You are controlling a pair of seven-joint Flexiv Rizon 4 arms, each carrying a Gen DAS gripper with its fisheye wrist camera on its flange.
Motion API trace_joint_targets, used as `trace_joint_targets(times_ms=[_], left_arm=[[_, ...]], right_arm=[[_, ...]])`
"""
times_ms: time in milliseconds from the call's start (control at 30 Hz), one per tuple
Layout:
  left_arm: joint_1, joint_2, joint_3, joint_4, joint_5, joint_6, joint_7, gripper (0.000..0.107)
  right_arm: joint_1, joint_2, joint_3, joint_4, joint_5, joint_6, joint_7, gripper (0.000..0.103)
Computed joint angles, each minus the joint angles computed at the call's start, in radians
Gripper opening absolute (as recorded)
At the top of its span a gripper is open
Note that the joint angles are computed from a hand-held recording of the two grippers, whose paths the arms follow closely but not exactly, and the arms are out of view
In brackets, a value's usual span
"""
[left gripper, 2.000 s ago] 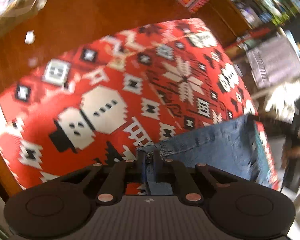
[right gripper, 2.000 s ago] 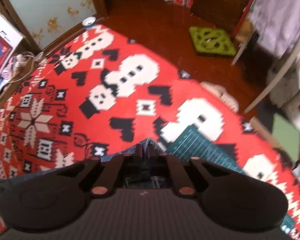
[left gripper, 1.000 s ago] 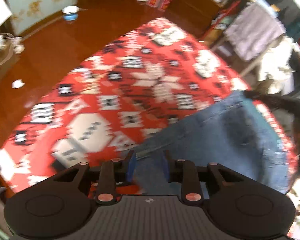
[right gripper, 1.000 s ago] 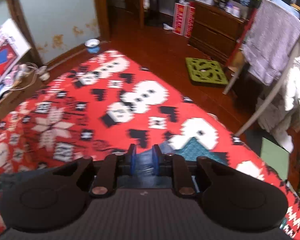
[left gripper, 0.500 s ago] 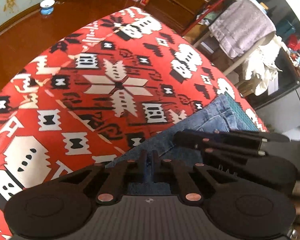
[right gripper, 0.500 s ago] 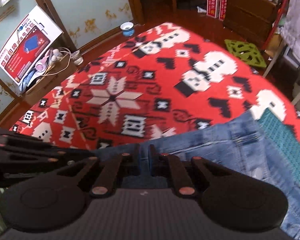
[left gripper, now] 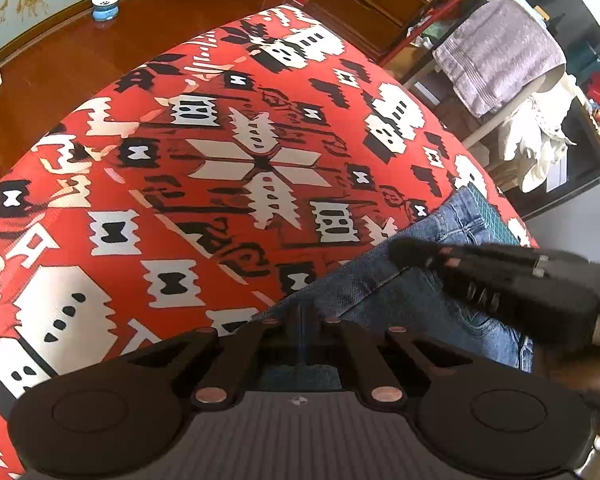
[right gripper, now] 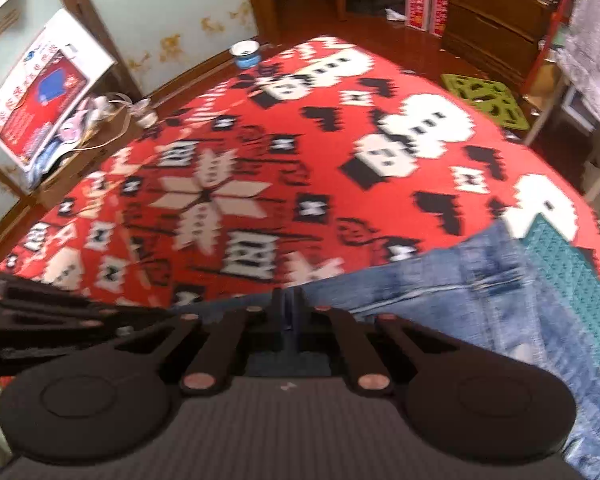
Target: Fold clothes
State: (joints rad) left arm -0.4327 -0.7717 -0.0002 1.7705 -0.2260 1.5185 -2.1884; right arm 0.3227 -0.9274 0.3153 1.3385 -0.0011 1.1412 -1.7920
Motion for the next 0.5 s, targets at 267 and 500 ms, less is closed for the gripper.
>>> trace_joint_targets(times_ms=[267, 500], left_arm=[[0.005, 0.004, -0.002, 0.006, 0.005, -0.002, 0.008, 0.003], [0.002, 0.003, 0.002, 0.002, 0.009, -0.006, 0.011, 0.003]], right_arm=[[-0.004, -0.04, -0.054, -0.068, -0.027, 0.002, 0.068, 0.0], [-0.003, -0.02, -0.062, -0.04, -0.042, 0.039, 0.075, 0.002]])
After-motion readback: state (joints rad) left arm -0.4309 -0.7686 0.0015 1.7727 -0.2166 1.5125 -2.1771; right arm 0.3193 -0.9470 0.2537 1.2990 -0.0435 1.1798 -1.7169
